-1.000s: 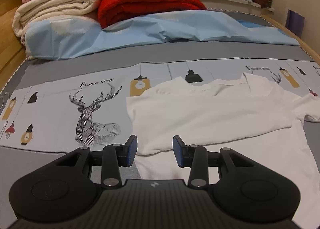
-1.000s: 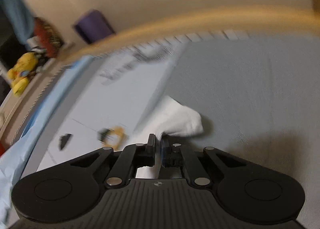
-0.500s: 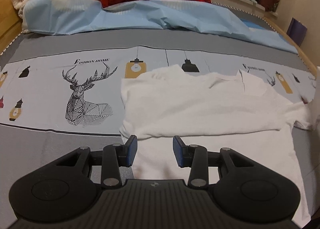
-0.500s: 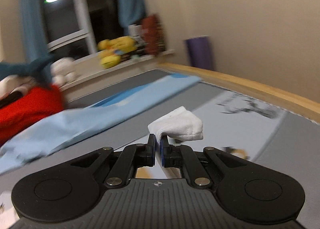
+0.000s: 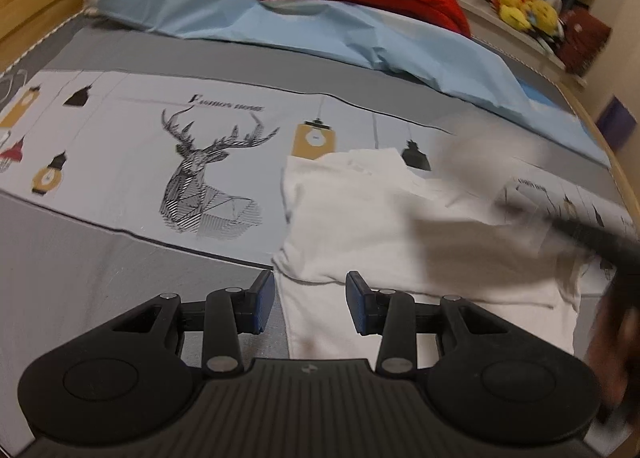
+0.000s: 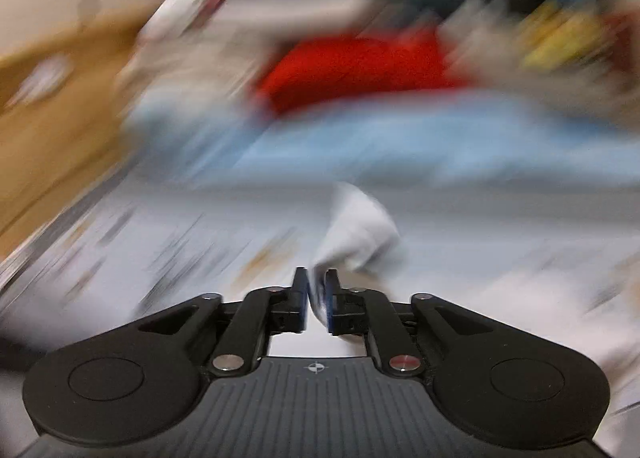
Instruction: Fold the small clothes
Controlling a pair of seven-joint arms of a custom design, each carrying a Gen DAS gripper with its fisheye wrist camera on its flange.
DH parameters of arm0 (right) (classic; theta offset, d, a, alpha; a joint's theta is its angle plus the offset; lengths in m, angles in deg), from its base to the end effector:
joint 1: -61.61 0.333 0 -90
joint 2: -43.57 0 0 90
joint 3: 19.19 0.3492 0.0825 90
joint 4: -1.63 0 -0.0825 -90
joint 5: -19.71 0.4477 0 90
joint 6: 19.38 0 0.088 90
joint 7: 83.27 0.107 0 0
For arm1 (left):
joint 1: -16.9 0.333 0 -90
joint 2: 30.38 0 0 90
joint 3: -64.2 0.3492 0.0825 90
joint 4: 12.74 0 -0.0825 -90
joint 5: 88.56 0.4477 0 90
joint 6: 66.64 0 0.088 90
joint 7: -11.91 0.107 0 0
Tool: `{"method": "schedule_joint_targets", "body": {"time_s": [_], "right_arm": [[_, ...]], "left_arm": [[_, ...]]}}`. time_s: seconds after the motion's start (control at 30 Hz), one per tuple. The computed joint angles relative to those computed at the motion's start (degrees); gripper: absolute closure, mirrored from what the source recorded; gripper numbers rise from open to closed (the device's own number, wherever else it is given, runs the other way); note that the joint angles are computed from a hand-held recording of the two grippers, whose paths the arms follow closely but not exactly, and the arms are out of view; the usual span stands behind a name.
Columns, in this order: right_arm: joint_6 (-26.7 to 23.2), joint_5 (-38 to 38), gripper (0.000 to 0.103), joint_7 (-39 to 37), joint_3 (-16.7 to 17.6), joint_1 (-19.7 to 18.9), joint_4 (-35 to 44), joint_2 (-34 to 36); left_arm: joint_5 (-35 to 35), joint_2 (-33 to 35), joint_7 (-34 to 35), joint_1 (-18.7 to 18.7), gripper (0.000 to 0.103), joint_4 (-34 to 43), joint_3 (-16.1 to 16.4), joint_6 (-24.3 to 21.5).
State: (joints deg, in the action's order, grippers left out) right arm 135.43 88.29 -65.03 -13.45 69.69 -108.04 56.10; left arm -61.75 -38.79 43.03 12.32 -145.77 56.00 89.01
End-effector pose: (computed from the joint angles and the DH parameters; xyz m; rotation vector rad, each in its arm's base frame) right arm 0.6874 0.1326 0.4262 -1.9243 1.1360 -0.2843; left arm 0.5562 -0.1445 0.4533 -2.2418 1.4468 -0.6410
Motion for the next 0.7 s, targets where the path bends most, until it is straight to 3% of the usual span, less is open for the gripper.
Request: {"method": "schedule_joint_targets", "body": {"time_s": [0.07, 0.17, 0.27, 0.33, 0.43, 0.53, 0.7], "right_arm": [[-6.4, -8.5, 0.092, 6.6, -1.5, 0.2, -0.9, -0.6], [-8.7, -8.9, 0.082, 7.2, -2.8, -1.6, -1.7, -2.8], [-5.8, -10.4, 0.072, 9.8, -5.1, -3.5, -1.7, -4.1], [-2.8, -12.6, 0.070, 14.3, -6.7, -4.6, -1.8, -4.5], [2.1, -9.9, 0.070, 17.1, -7.9, -7.6, -2.0, -3.1], [3.8, -19.1, 0.069, 30.7, -10.3, -8.2, -0.2, 0.8], [-0.1, -24.5, 0.069, 36.2, -9.9, -11.0, 4.1, 5.3]], "left_arm": [[-1.8, 0.0, 0.4, 0.0, 0.059, -0.2, 0.5, 0.3], [-3.6, 0.6, 1.0, 0.1, 0.059, 0.1, 1.0, 0.5], [-6.1, 2.3, 2.0, 0.1, 0.059, 1.0, 1.3, 1.4], [-9.1, 4.0, 3.9, 0.0, 0.060, 1.9, 1.6, 2.2], [-12.4, 7.5, 6.6, 0.2, 0.061, 3.9, 1.5, 5.0], [-14.2, 11.7, 8.7, 0.8, 0.061, 6.8, 0.7, 5.9], [-15.5, 18.3, 11.3, 2.2, 0.061, 11.7, -1.0, 5.7]]}}
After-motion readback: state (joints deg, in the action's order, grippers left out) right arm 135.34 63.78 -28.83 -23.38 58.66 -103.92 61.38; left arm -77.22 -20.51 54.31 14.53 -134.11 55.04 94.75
